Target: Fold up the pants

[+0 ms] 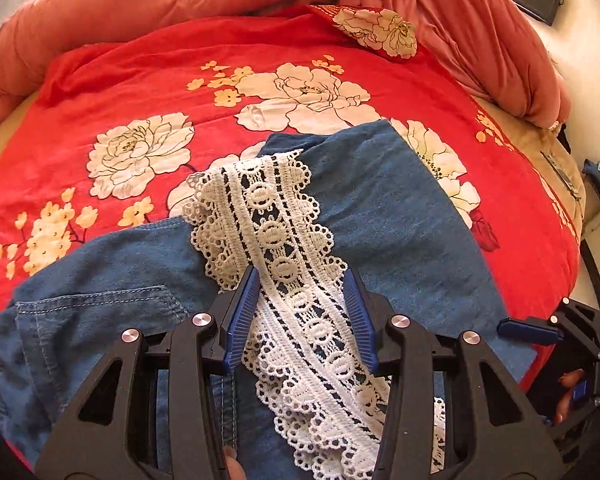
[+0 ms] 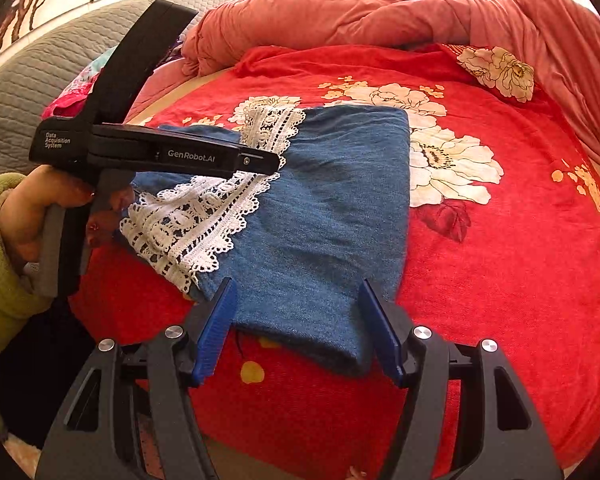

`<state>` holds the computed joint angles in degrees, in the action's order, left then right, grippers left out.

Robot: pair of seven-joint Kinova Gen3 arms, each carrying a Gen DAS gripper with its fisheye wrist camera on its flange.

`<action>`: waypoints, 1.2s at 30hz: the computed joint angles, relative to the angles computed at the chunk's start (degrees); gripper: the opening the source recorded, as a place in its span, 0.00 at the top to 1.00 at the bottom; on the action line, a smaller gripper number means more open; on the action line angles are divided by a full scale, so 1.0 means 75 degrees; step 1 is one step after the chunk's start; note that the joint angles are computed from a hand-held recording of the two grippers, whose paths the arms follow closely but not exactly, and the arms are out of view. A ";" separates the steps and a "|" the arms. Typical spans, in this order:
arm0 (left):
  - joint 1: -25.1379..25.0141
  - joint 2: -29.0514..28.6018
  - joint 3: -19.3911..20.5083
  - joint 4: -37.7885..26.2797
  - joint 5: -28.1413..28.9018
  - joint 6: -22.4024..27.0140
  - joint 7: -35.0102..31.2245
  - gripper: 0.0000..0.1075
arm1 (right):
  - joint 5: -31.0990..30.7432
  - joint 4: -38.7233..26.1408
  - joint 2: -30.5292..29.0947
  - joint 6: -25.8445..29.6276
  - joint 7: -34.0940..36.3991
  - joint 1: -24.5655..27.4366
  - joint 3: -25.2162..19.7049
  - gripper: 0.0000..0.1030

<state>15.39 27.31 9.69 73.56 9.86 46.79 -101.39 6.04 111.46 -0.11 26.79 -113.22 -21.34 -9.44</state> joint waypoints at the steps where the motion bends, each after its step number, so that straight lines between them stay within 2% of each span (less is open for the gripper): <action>1: 0.0014 -0.0019 -0.0039 0.0007 -0.0015 0.0031 0.0076 0.58 | 0.0052 -0.0002 -0.0016 0.0021 -0.0080 -0.0008 -0.0008 0.40; 2: 0.0031 -0.0029 -0.0075 -0.0001 -0.0036 0.0079 0.0166 0.53 | 0.0082 0.0007 -0.0040 0.0037 -0.0148 -0.0014 -0.0017 0.40; 6: -0.0219 -0.0020 0.0015 -0.0043 0.0255 0.0303 0.0212 0.53 | 0.0307 0.0013 -0.0138 0.0115 -0.0498 -0.0014 -0.0061 0.40; 13: -0.0308 -0.0450 0.0072 0.0408 0.0402 -0.0142 -0.0019 0.52 | 0.0931 -0.0023 -0.0312 0.0264 -0.1248 -0.0045 -0.0235 0.40; 20: -0.0394 -0.0682 0.0030 0.0618 0.0462 -0.0282 -0.0083 0.50 | 0.1455 -0.0168 -0.0415 0.0433 -0.1857 -0.0038 -0.0356 0.39; 21: -0.0414 -0.0723 0.0024 0.0660 0.0479 -0.0317 -0.0080 0.49 | 0.1561 -0.0198 -0.0418 0.0469 -0.1989 -0.0034 -0.0384 0.33; 22: -0.0469 -0.0773 0.0041 0.0701 0.0540 -0.0331 -0.0113 0.47 | 0.1745 -0.0213 -0.0438 0.0506 -0.2237 -0.0031 -0.0439 0.16; 23: -0.0538 -0.0826 0.0069 0.0753 0.0628 -0.0360 -0.0168 0.46 | 0.1981 -0.0192 -0.0466 0.0501 -0.2535 -0.0030 -0.0501 0.14; 28: -0.0525 -0.1222 -0.0036 0.1148 0.0566 -0.0779 -0.0130 0.41 | 0.2408 -0.0332 -0.0519 0.0693 -0.3095 -0.0052 -0.0614 0.13; 36: -0.1019 -0.1927 -0.0280 0.1748 0.0808 -0.1257 0.0122 0.29 | 0.2337 -0.0915 -0.0366 0.0811 -0.2904 -0.0101 -0.0471 0.06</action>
